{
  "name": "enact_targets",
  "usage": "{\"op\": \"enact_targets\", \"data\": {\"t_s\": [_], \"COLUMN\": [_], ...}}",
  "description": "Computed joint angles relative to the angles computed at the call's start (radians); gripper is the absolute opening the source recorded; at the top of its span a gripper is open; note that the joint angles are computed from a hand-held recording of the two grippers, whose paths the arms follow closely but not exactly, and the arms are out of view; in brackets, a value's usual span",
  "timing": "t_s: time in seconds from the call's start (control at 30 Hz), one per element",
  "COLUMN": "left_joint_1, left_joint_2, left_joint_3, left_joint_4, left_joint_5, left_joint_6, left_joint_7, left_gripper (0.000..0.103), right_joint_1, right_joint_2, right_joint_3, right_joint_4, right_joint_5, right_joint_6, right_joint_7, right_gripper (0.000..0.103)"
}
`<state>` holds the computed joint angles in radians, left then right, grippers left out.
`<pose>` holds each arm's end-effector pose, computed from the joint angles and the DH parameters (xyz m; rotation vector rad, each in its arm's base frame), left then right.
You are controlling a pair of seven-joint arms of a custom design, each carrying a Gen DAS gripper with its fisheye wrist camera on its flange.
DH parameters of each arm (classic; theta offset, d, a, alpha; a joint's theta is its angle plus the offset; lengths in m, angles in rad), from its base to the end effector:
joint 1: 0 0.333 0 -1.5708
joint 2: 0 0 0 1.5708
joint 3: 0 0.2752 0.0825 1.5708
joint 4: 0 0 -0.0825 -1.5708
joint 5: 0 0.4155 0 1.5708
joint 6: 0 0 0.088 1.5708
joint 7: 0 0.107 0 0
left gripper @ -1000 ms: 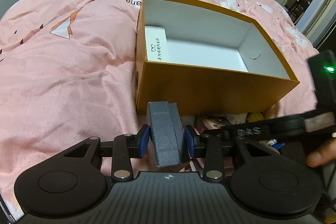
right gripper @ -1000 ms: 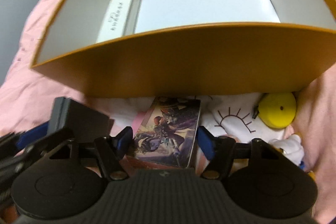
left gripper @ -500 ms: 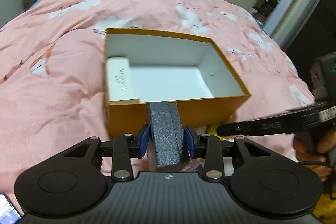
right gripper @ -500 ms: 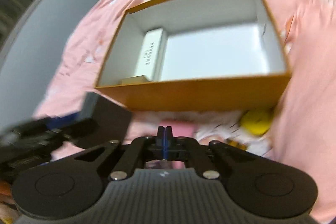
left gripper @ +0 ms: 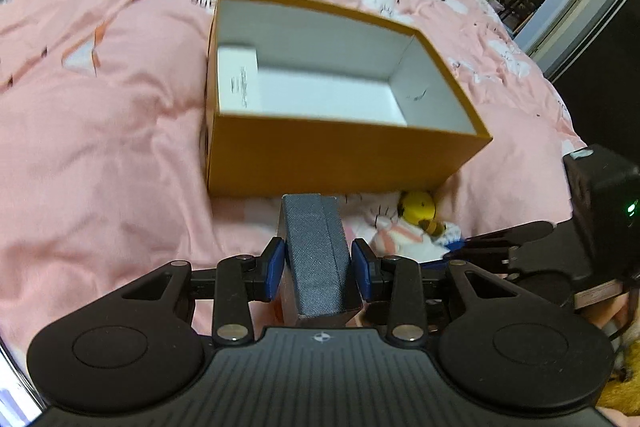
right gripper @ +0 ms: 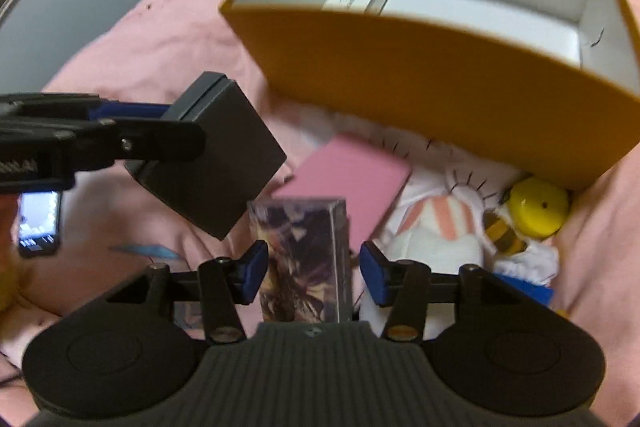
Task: Organize objects
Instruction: 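Carry the grey box and photo card box over the orange box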
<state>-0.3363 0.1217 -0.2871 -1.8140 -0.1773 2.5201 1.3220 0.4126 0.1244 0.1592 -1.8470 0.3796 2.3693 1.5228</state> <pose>0.5443 -0.3812 0.4872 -1.8186 2.3390 -0.9337 0.5489 0.3547 0.4471 -2.1897 1.4607 0.1256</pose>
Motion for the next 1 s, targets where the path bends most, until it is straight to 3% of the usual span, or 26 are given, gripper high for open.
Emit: {"op": "enact_targets", "data": {"t_s": [0.27, 0.33, 0.4, 0.6, 1.0], "left_joint_1": [-0.005, -0.007, -0.012, -0.002, 0.010], "left_joint_2": [-0.014, -0.016, -0.019, -0.031, -0.047], "left_joint_3": [0.004, 0.007, 0.012, 0.009, 0.002], "left_joint_4": [-0.044, -0.046, -0.049, -0.063, 0.003], "left_joint_5": [0.038, 0.061, 0.104, 0.077, -0.041], "left_joint_6": [0.018, 0.018, 0.015, 0.024, 0.124], "left_joint_7": [-0.052, -0.074, -0.111, -0.108, 0.029], "left_gripper": [0.041, 0.041, 0.041, 0.041, 0.041], "right_joint_1": [-0.010, -0.005, -0.008, 0.002, -0.011], "right_joint_2": [0.041, 0.034, 0.008, -0.035, -0.130], "right_joint_3": [0.016, 0.018, 0.023, 0.020, -0.022], "right_joint_4": [-0.031, -0.038, -0.055, -0.068, -0.052], "right_joint_5": [0.145, 0.141, 0.164, 0.195, 0.258], "right_joint_6": [0.080, 0.092, 0.098, 0.079, 0.143], "right_joint_7": [-0.029, -0.009, -0.029, -0.060, 0.003], "right_gripper": [0.057, 0.051, 0.037, 0.024, 0.024]}}
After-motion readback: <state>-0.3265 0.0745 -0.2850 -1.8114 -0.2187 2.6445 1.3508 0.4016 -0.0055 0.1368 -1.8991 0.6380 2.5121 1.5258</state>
